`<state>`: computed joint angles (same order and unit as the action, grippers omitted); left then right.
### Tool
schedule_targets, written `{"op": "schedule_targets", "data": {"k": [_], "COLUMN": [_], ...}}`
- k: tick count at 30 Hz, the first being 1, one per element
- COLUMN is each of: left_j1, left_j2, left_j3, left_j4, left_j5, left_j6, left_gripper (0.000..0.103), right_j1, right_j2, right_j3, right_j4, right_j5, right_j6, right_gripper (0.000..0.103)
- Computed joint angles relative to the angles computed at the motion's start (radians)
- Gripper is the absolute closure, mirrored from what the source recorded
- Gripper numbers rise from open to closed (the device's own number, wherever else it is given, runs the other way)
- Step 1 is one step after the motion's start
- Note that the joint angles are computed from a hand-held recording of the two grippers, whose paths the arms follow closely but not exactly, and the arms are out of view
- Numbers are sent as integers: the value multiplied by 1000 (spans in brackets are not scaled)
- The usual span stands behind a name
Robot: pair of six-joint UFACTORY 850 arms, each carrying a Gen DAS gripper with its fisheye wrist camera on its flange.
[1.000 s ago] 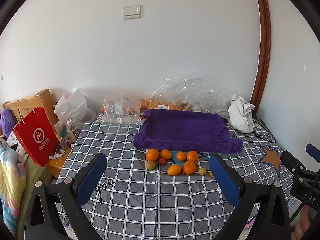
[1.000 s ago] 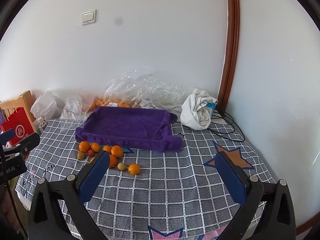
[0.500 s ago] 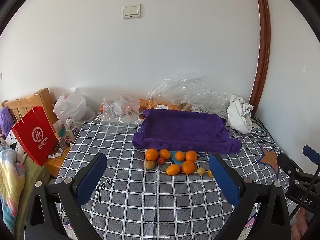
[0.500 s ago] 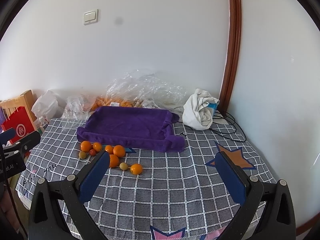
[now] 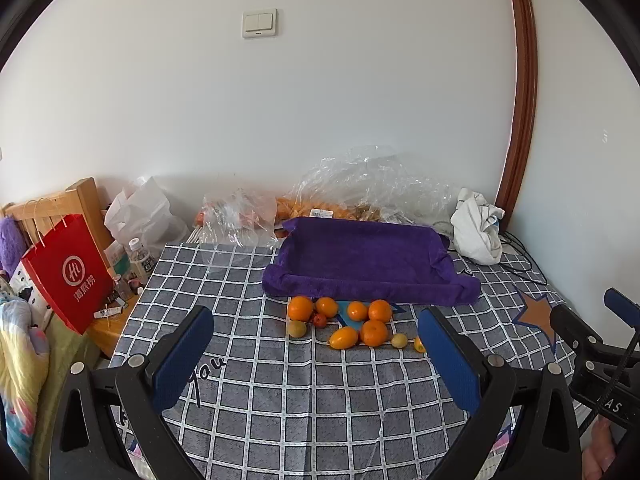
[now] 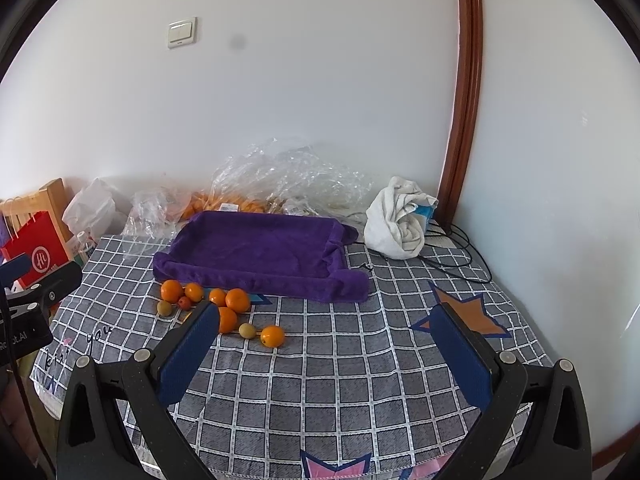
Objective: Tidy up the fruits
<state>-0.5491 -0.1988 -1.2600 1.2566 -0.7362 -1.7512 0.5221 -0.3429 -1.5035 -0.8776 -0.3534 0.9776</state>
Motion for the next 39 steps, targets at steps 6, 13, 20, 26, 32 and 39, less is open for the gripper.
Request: {"op": "schedule_targets", "data": {"k": [6, 13, 20, 26, 32, 39], "left_j1": [3, 15, 34, 70, 122, 181], "left_j2": [4, 2, -15, -51, -97, -159], "left_j3": [4, 17, 22, 18, 20, 14], "left_j4": [-3, 5, 7, -14, -40, -96], "left_j5": [5, 23, 49, 66, 79, 120], "left_j6": [0, -6, -18, -10, -6, 32], "left_gripper": [0, 0, 0, 0, 0, 2], "right_j1": [4, 13, 15, -6, -27, -29], "right_j2": [2, -18, -45, -93, -207, -377], "right_j3": [3, -8, -14, -39, -132, -273], "right_j4": [-22, -24, -52, 13, 323, 539], "right_j5": [-1, -12, -3, 43, 46, -18], "right_j6": [15, 12, 44, -4, -344, -578], "right_gripper": [0, 0, 0, 0, 2, 33]}}
